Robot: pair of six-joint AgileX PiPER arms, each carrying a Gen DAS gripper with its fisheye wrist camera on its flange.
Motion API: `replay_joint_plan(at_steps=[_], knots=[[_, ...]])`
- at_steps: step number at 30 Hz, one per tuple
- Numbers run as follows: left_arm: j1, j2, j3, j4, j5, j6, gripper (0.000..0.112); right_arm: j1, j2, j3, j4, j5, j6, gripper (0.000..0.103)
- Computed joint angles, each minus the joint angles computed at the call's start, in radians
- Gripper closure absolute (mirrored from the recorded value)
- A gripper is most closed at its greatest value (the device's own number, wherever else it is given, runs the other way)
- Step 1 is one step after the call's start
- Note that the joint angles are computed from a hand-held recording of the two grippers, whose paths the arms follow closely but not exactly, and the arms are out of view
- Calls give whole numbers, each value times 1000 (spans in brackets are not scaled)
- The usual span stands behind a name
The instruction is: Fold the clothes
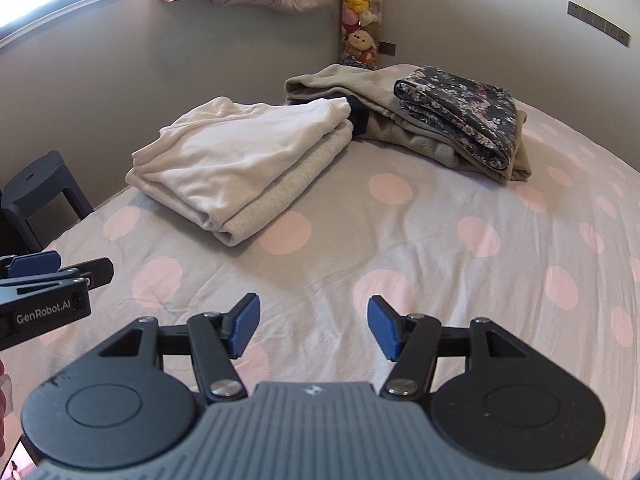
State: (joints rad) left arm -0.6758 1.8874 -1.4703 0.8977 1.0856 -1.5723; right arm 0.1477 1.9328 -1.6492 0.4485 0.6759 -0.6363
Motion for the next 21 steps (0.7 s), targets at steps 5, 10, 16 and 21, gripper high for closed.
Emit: replay_joint_plan(at_steps=[5,10,16,21], knots=[[2,24,-43,-1,21,22,53,-13,4,-10,3,-6,15,40],[1,43,-78,-3,52,46,50,-24,10,-22,18,-2,15,40],[4,55,-103,-13,74,65,50,-29,13,-27,30,3,10,40],[2,46,-95,-12,72,26,41,-34,8,-24,35,-3,16,40]])
